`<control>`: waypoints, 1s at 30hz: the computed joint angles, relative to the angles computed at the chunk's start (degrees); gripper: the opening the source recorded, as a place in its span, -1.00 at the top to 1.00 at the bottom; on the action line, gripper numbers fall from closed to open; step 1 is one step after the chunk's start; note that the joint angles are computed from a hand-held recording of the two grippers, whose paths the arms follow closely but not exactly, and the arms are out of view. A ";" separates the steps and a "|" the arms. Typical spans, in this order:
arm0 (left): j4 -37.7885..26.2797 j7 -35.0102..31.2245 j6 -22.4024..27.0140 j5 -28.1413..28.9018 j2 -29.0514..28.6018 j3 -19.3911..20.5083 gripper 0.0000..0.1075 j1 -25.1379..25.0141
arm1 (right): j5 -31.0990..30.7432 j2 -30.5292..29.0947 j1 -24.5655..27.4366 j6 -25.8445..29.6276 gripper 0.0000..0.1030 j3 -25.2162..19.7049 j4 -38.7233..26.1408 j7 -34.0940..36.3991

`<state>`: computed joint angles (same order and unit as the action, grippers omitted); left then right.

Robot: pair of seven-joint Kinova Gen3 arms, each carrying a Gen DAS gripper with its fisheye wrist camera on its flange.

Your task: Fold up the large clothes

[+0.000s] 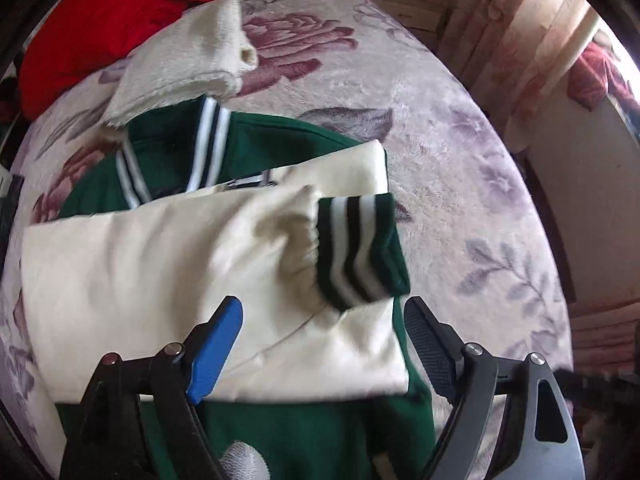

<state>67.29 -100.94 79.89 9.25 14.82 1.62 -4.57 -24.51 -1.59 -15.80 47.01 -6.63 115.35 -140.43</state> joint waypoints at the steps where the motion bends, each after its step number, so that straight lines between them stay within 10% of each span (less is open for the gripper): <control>1: -0.89 -0.78 1.34 0.64 -0.32 -0.06 -0.52 -1.93 | -1.20 0.38 1.02 -0.12 -0.72 -0.50 -0.85 1.71; 7: 0.09 -1.98 -2.85 -9.44 -2.24 -8.82 -0.53 -5.87 | -5.01 11.05 11.37 -3.30 -0.72 -12.84 -12.70 9.19; 13: -5.31 3.87 -6.86 -17.68 8.12 -10.77 -0.52 -15.04 | -11.31 26.98 -1.90 -6.51 -0.68 -2.24 -27.15 19.93; 15: -8.21 4.10 -7.32 -17.36 11.53 -10.47 -0.52 -17.59 | -12.04 31.67 -3.68 -3.01 0.85 -1.04 -32.36 19.44; 25: -25.63 0.33 -1.94 -15.40 26.62 -7.19 -0.61 -20.96 | -2.61 34.26 -1.78 2.21 0.81 -5.02 -33.88 3.66; 30: -23.48 -1.00 -1.73 -12.99 22.35 -5.96 -0.60 -22.60 | -0.51 35.49 -1.07 9.59 -0.13 -5.03 -39.49 4.05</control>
<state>43.81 -101.94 78.15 -3.74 37.17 -4.34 -27.16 -25.02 33.90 -16.88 56.60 -11.67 75.86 -136.38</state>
